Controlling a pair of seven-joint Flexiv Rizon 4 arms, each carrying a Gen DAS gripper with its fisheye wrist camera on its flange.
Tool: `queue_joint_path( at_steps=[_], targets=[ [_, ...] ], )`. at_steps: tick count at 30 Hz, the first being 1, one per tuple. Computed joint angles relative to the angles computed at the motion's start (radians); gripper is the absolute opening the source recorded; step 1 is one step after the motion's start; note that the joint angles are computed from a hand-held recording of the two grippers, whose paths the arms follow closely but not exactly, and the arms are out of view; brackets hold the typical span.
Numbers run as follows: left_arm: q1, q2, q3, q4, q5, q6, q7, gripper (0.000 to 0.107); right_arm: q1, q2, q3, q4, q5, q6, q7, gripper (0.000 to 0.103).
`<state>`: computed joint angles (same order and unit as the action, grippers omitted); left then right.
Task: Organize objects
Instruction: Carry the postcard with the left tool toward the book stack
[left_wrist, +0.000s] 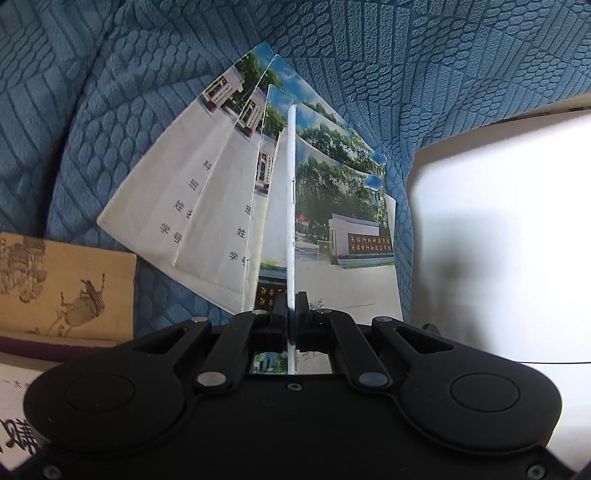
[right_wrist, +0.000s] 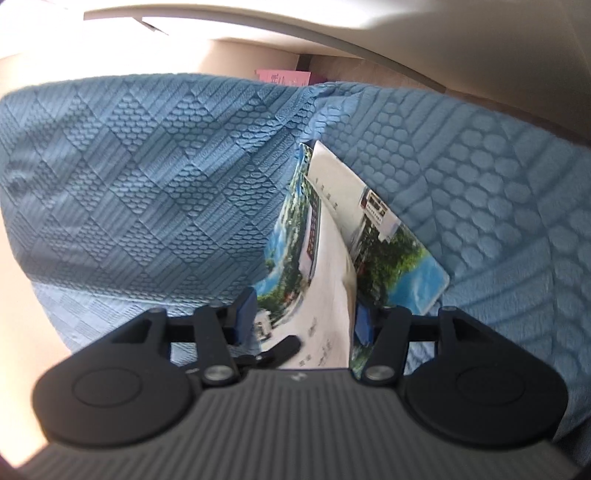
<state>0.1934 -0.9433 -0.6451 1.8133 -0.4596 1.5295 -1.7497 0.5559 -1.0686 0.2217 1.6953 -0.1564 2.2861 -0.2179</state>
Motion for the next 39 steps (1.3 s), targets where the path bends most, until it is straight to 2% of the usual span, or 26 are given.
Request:
queue_joint_path(
  at_steps=[3, 8, 12, 14, 17, 19, 20, 22, 23, 24, 27, 30, 33, 39],
  targets=[
    [-0.009, 0.012, 0.024, -0.003, 0.001, -0.025, 0.006, 0.002, 0.014, 0.019, -0.039, -0.008, -0.026, -0.054, -0.052, 0.057],
    [-0.021, 0.03, 0.055, -0.006, -0.011, -0.051, 0.03, 0.002, -0.08, -0.029, 0.031, -0.061, -0.194, -0.072, -0.053, 0.057],
    [-0.029, 0.038, 0.071, -0.008, -0.028, -0.064, 0.055, 0.002, -0.151, -0.063, 0.073, -0.117, -0.376, -0.161, -0.033, 0.056],
    [-0.038, 0.043, 0.08, -0.006, -0.035, -0.061, 0.065, 0.002, -0.153, -0.065, 0.068, -0.138, -0.401, -0.2, -0.048, 0.056],
    [-0.066, 0.045, 0.107, -0.017, -0.037, -0.062, 0.073, 0.002, -0.184, -0.09, 0.101, -0.177, -0.451, -0.234, -0.06, 0.055],
    [-0.078, 0.051, 0.121, -0.018, -0.038, -0.063, 0.079, 0.002, -0.19, -0.096, 0.105, -0.196, -0.469, -0.261, -0.077, 0.046],
    [-0.085, 0.055, 0.128, -0.019, -0.038, -0.064, 0.082, 0.002, -0.185, -0.091, 0.097, -0.199, -0.467, -0.28, -0.088, 0.042],
    [-0.104, 0.055, 0.146, -0.029, -0.039, -0.066, 0.083, 0.002, -0.175, -0.08, 0.088, -0.202, -0.449, -0.321, -0.111, 0.024],
    [-0.104, 0.055, 0.145, -0.027, -0.042, -0.061, 0.085, 0.002, -0.166, -0.072, 0.079, -0.197, -0.429, -0.334, -0.123, 0.02],
    [-0.102, 0.052, 0.139, -0.026, -0.046, -0.054, 0.088, 0.002, -0.138, -0.055, 0.046, -0.189, -0.391, -0.344, -0.136, 0.013],
    [-0.096, 0.045, 0.124, -0.021, -0.047, -0.027, 0.091, 0.002, -0.076, -0.022, -0.025, -0.164, -0.316, -0.347, -0.191, 0.008],
    [-0.083, 0.052, 0.106, 0.001, -0.037, -0.007, 0.09, 0.002, -0.032, 0.007, -0.062, -0.142, -0.256, -0.348, -0.239, 0.005],
    [-0.079, 0.065, 0.099, 0.024, -0.022, 0.01, 0.081, 0.002, 0.007, 0.039, -0.088, -0.114, -0.194, -0.352, -0.279, 0.004],
    [-0.041, 0.104, 0.054, 0.108, 0.03, 0.066, 0.05, 0.002, 0.155, 0.132, -0.207, -0.028, -0.028, -0.355, -0.366, 0.004]
  ],
)
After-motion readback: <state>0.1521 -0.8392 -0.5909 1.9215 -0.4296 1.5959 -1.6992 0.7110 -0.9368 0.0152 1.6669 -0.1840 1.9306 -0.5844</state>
